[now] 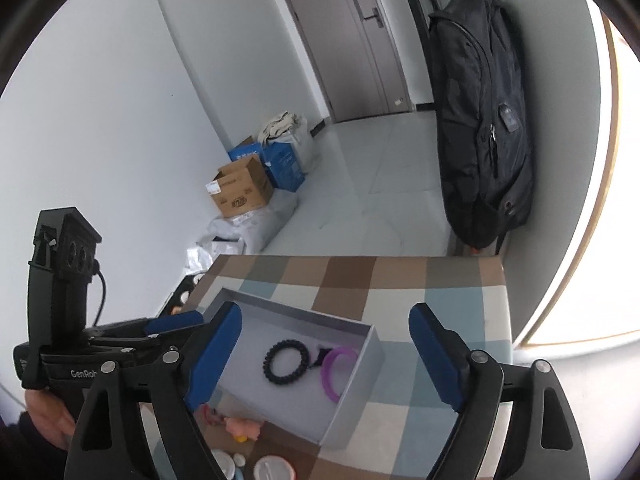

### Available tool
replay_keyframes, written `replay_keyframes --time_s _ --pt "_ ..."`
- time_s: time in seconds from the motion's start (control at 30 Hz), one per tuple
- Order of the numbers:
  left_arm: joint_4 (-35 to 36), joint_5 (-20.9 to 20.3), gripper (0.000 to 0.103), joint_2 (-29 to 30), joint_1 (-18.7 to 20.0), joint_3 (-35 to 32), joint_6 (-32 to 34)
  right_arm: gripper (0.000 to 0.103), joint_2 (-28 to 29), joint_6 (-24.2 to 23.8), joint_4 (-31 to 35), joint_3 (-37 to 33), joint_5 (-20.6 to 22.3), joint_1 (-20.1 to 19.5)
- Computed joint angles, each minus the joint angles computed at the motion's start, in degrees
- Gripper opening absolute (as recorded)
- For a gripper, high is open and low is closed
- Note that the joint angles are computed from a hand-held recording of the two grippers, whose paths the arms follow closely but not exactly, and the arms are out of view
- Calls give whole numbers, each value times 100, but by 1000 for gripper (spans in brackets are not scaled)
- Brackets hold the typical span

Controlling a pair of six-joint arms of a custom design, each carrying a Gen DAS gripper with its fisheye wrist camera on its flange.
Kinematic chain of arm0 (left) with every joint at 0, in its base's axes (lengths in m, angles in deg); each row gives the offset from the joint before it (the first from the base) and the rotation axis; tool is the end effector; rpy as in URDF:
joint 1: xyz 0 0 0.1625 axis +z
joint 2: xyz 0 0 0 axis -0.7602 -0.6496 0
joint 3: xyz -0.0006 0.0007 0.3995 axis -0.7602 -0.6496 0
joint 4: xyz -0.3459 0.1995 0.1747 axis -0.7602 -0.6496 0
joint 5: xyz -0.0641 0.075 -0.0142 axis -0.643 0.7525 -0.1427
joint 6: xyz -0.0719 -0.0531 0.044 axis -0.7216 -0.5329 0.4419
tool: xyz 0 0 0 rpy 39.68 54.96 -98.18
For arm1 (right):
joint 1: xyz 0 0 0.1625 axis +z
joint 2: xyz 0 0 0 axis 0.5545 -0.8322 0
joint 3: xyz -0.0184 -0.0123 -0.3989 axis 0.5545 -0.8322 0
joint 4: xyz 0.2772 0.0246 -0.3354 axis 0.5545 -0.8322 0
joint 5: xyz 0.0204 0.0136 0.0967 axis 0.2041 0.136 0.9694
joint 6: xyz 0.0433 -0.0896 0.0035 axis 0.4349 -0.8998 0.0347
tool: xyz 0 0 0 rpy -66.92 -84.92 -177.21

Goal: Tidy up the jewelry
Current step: 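Move both tools back toward the remaining items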

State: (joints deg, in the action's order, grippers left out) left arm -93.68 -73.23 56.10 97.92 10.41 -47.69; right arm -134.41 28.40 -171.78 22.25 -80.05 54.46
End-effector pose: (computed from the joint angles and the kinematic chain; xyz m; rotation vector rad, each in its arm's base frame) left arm -0.3535 -0.7026 0.0728 0.0283 2.5716 -0.9566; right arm 0.1101 -0.8112 0.3170 1.0278 -2.7160 0.6905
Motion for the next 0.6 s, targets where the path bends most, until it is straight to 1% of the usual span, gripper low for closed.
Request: replay_keyframes --time_s 0.03,0.1,0.23,0.3,0.4,0.53,0.6 --pt "-21 76 76 12 -24 7 26 93 -46 -17 -37 65 22 -1" --pt "-1 182 77 -16 -79 77 46 103 -142 -62 -223 235 44 2" --pt "23 344 77 -88 -180 258 70 103 -320 -164 -655 565 -98 24" --pt "51 406 77 -137 -245 371 69 103 -390 -97 -662 638 -155 19" --pt "45 459 77 -240 -334 589 40 103 -507 -18 -595 746 -88 -22" --pt "176 483 77 -394 -388 873 -412 103 -731 -23 -480 1017 -64 -72" --pt "321 495 77 -473 -395 961 -670 103 -834 -55 -480 1184 -122 -86"
